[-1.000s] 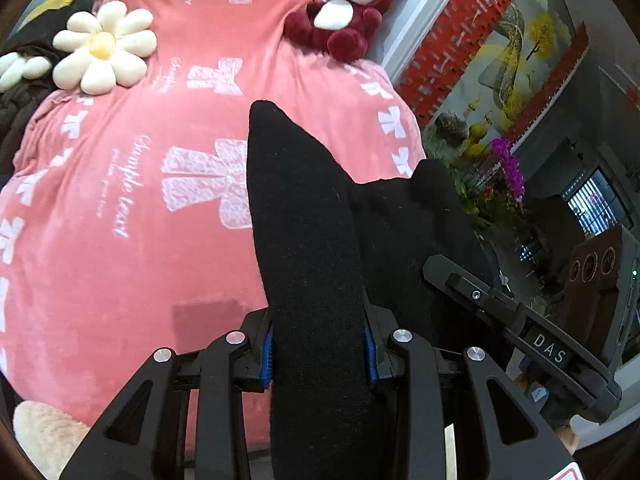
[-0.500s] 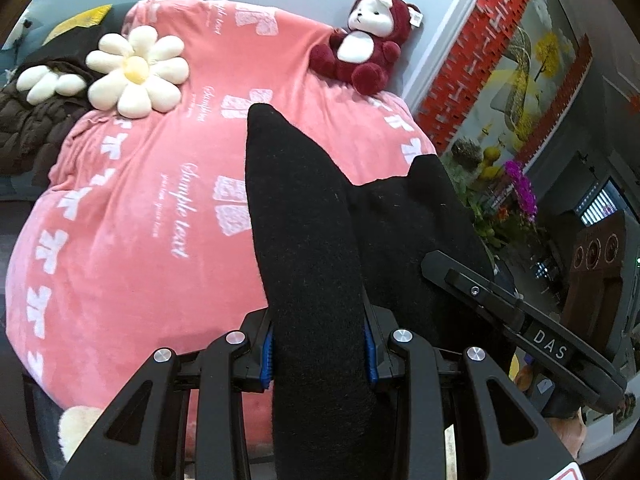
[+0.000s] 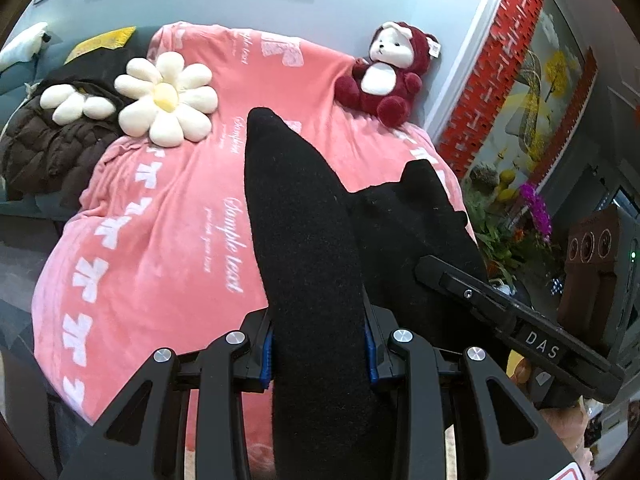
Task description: Fold small clothes
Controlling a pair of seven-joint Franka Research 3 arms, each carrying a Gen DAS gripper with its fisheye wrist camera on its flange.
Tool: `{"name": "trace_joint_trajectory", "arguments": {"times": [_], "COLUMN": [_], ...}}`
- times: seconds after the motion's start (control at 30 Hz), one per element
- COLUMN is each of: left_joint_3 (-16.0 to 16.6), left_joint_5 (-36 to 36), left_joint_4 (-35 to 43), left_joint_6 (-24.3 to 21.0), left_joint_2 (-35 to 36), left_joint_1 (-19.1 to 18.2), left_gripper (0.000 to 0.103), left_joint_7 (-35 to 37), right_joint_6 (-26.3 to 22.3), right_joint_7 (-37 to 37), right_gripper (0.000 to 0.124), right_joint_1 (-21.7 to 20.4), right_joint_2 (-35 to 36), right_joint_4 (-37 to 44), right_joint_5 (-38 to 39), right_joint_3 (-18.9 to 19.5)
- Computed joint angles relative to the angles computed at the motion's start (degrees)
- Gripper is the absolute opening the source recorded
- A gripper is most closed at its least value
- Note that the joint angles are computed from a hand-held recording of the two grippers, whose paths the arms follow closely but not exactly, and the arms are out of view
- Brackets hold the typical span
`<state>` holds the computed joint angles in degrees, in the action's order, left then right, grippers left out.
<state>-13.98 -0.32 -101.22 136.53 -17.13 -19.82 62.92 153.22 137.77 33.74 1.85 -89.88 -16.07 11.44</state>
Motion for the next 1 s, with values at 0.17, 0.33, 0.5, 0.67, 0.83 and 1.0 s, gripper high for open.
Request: {"name": "trace_joint_trajectory", "arguments": {"times": [0.17,0.33,0.5,0.67,0.83,1.0], "left_joint_3": [1.7,1.4,-3.4,0.0,1.6,1.5], "left_joint_5": [-2.4,-2.8,12.6,10.0,5.6,1.6], "left_joint_4": [-4.0,-12.3,-18.6,-23.3,-13.1,-4.1], "left_joint_6": [5.2,14.9,11.7,16.2,14.3,10.2], "left_joint_2": [-0.6,1.5,6.2,5.1,13.9,24.0], "left_joint_1": [-0.1,0.8,6.4,4.2,4.5,6.2], "left_gripper": [0.03,0.059,0.073,0.073,0.076,0.074], "left_joint_7": [1.6,0.5,-16.5,-15.3,-11.0,-8.5], "right_joint_6": [0.0,1.6,-7.6,-7.0,-7.8,-16.5], "right_joint_7": [1.7,1.7,12.2,8.6,2.7,-1.5], "right_gripper": [0.018,0.032,0.048,0.048,0.067,0.07], "right_joint_1": [0.9,0.9,0.9,-1.8,-2.3,-0.4], "right_joint_2": [3.0,5.8,3.4,3.0,13.7,26.6], "right_joint_4": [2.0,-2.8,-14.5,-15.7,-2.0,13.8], "right_joint_5": [-1.3,-0.1,-2.1,1.9,5.6,8.7], "right_joint_3": [-0.7,-2.7,-4.5,-2.8,-4.2,-7.2]}}
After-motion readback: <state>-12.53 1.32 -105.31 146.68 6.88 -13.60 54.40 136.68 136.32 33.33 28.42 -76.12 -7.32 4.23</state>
